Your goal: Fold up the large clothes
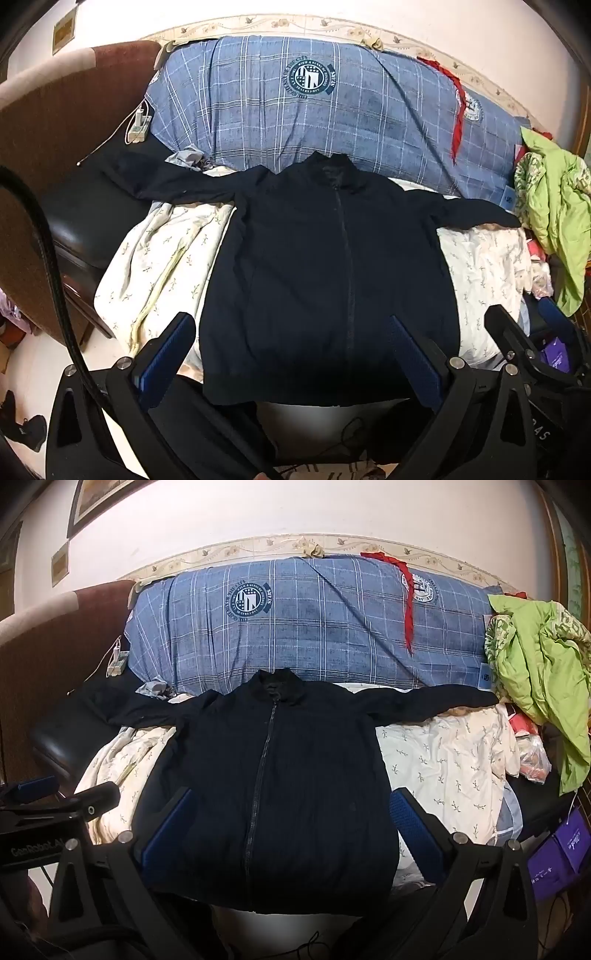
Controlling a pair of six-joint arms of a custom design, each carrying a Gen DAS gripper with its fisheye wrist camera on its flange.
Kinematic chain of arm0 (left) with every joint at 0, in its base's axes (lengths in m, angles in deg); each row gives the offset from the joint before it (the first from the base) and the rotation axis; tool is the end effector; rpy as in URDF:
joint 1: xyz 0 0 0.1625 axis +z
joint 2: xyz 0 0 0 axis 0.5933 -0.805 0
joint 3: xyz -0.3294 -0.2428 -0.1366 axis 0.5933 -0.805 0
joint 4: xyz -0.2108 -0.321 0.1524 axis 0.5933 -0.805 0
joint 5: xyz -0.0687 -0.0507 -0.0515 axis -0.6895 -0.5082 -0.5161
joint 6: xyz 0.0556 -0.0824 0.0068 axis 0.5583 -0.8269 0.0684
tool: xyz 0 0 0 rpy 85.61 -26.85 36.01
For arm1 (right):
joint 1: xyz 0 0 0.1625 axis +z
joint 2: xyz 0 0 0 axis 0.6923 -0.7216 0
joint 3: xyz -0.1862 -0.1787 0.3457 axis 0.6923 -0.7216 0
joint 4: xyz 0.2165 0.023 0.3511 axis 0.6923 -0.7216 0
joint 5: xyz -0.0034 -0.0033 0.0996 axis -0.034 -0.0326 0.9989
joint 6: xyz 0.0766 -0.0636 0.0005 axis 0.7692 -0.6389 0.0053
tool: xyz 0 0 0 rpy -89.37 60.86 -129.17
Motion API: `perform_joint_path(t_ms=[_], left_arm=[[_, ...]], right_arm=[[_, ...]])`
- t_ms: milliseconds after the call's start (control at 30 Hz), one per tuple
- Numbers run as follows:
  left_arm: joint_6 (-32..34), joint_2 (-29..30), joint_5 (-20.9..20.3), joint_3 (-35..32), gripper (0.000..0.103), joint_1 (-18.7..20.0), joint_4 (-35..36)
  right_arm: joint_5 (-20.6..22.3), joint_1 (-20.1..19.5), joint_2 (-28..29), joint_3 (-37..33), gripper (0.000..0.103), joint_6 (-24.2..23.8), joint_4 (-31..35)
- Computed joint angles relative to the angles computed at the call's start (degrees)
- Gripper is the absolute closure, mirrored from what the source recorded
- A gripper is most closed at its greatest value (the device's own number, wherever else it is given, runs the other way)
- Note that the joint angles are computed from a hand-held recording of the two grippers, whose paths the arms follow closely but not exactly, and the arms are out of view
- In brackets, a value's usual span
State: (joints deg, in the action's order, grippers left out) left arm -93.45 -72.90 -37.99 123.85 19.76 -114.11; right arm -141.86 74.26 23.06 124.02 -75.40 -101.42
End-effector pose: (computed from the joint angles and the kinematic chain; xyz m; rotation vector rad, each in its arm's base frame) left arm -0.2155 -0.7101 0.3363 0.1664 2.2229 -1.0129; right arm 0.4454 -0.7022 0.1923 0.5381 -2.2219 0.9441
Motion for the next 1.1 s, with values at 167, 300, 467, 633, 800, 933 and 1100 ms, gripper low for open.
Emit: perform_joint_path(t_ms=[167,300,467,633,800,933,1100], left_arm=[[-2.9,0.2,0.4,-1.9,0.000,0.2,4.8],[-4.0,0.7,0.5,-2.8,0.000,0.5,6.3],[-4.4,1.0,0.7,-3.4,0.000,0.8,6.9],[-4.8,0.9,0.8,-3.3,0.000,1.0,7.2],[-5.9,1.0,0.4,-3.8,0.000,1.4,7.9],[-6.2,1.2,0.3,-4.2,0.000,1.5,8.4],[-6.5,1.5,0.3,-4.8,0.000,1.6,9.3]], right_arm=[[-0.1,0.0,0.1,-0.2,0.000,-0.3,0.0],[-0.1,-0.1,0.2,-0.3,0.000,-0.3,0.1],[-0.2,0.0,0.4,-0.5,0.000,-0.6,0.0],[-0.2,0.0,0.5,-0.8,0.000,-0.5,0.3],[-0.1,-0.2,1.2,-1.8,0.000,-0.7,0.7],[-0.1,-0.2,1.5,-2.5,0.000,-0.8,1.0],[-0.2,-0.2,1.6,-2.6,0.000,-0.9,1.1]])
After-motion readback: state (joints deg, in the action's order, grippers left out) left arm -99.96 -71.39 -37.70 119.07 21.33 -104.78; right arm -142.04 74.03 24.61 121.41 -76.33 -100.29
